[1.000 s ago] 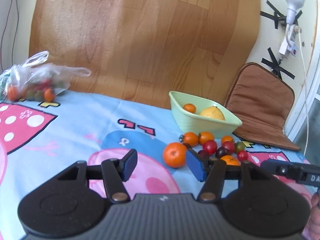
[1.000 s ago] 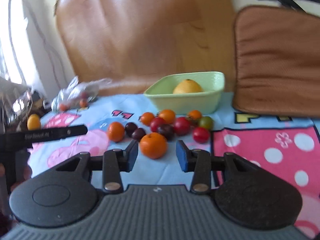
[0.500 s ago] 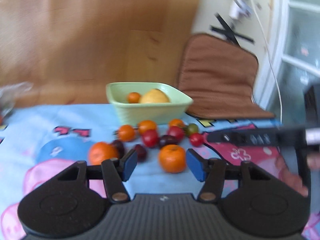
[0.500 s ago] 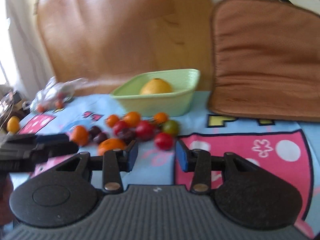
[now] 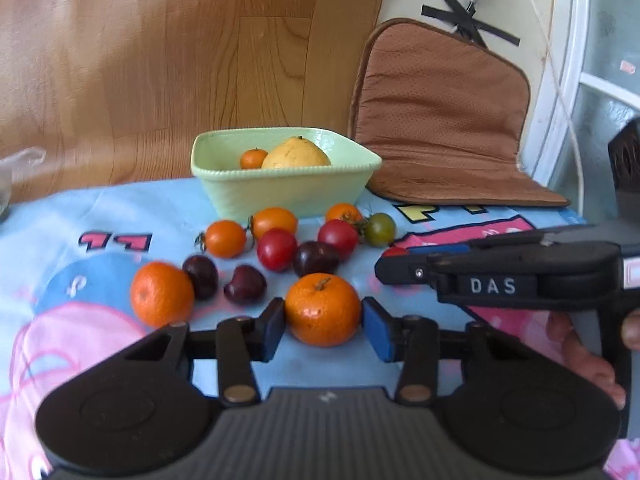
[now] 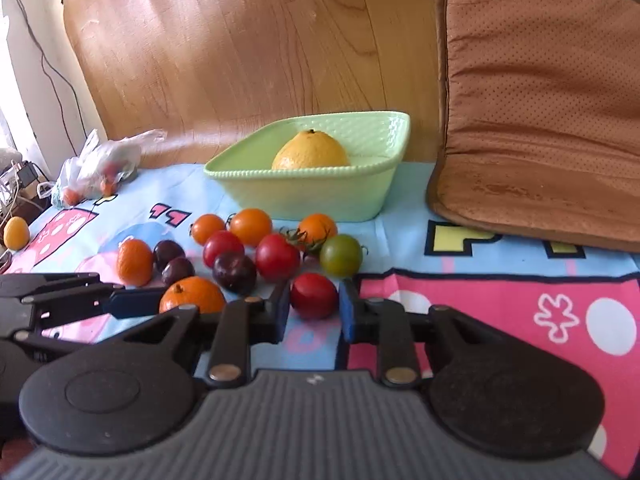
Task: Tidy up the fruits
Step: 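Grasp another mandarin with the left tool, then place the mandarin in the bowl with the left tool while the right tool places a red tomato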
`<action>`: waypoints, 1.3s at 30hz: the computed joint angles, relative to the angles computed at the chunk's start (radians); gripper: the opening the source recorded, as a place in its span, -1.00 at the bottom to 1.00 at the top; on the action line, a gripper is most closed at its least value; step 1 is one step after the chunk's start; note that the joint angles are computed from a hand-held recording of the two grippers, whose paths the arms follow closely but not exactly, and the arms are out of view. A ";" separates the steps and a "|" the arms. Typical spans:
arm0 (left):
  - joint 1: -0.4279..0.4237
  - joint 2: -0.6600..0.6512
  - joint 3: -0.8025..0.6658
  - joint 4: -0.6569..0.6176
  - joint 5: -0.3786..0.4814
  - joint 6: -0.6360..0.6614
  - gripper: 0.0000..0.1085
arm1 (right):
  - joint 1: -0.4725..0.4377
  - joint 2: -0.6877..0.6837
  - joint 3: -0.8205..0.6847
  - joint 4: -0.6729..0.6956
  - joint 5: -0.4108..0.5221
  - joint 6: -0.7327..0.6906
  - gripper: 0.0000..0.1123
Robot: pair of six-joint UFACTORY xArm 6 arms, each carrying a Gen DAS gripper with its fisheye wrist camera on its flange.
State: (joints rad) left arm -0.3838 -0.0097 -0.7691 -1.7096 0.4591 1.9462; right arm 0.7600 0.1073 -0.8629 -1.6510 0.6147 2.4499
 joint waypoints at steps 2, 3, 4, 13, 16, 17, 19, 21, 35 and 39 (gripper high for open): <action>0.035 -0.048 0.053 0.008 0.045 0.015 -0.23 | 0.035 -0.012 0.013 -0.003 0.011 0.014 -0.49; 0.050 -0.076 0.083 0.004 0.057 0.035 -0.23 | 0.059 -0.015 0.018 -0.005 0.020 0.018 -0.49; 0.066 -0.102 0.111 0.006 0.069 0.048 -0.23 | 0.086 -0.014 0.019 -0.002 0.033 0.018 -0.49; 0.212 -0.293 0.302 0.107 0.167 0.067 -0.23 | 0.296 0.022 -0.015 0.051 0.166 -0.034 -0.49; 0.217 -0.313 0.319 0.096 0.158 0.070 -0.19 | 0.299 0.061 -0.054 0.097 0.171 -0.111 -0.47; 0.212 -0.326 0.330 0.069 0.144 0.089 -0.09 | 0.301 0.069 -0.065 0.114 0.178 -0.137 -0.47; 0.216 -0.346 0.343 0.059 0.147 0.103 0.01 | 0.307 0.075 -0.072 0.127 0.188 -0.159 -0.39; 0.221 -0.361 0.355 0.056 0.153 0.119 0.08 | 0.316 0.076 -0.071 0.134 0.201 -0.165 -0.38; 0.171 -0.319 0.329 0.046 0.095 0.115 -0.23 | 0.281 0.074 -0.069 0.108 0.160 -0.185 -0.49; 0.182 -0.296 0.288 0.078 0.137 0.042 -0.23 | 0.280 0.069 -0.068 0.087 0.160 -0.170 -0.49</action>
